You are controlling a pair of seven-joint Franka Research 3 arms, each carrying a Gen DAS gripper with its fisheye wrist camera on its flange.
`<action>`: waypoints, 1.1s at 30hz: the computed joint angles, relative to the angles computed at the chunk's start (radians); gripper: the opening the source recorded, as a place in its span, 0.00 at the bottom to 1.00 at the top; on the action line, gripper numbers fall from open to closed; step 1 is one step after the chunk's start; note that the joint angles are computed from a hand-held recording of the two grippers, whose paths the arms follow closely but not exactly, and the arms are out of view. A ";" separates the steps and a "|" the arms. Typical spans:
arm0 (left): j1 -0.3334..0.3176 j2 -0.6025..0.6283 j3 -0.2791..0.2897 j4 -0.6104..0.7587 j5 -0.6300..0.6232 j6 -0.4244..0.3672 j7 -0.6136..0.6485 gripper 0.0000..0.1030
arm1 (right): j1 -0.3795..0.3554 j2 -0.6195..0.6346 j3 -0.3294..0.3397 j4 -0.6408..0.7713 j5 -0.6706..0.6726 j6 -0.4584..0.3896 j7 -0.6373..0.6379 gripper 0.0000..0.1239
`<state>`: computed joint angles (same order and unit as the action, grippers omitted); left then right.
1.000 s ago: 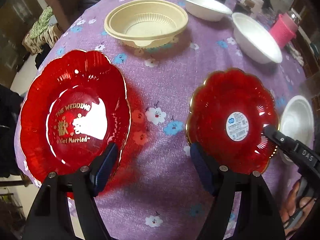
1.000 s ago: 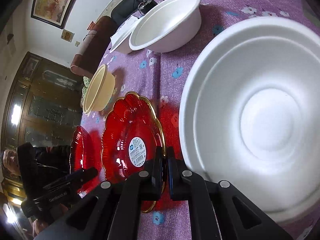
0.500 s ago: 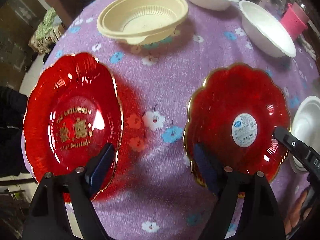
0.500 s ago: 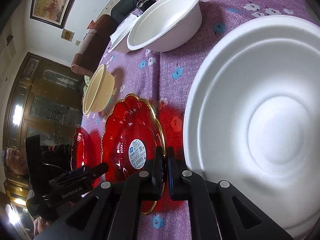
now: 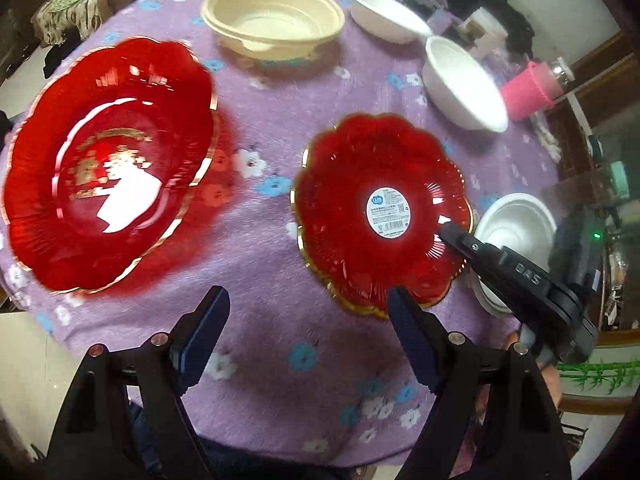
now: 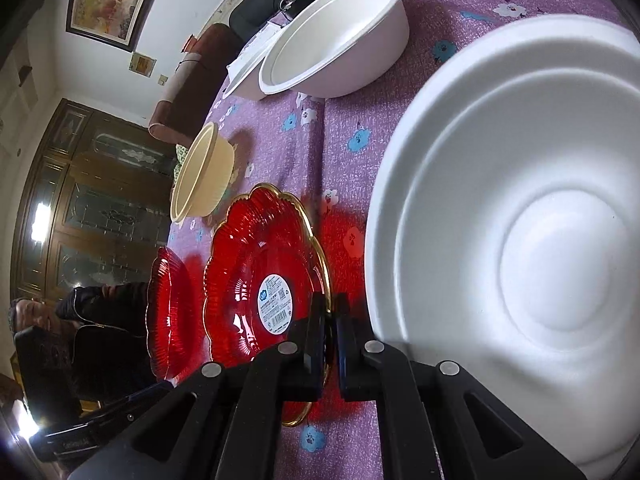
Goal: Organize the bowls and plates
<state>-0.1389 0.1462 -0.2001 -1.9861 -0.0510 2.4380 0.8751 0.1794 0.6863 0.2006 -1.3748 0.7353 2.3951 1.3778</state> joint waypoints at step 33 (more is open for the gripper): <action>0.094 0.142 -0.049 0.037 -0.097 0.193 0.212 0.13 | 0.076 -0.078 -0.048 -0.097 -0.132 0.111 0.147 0.04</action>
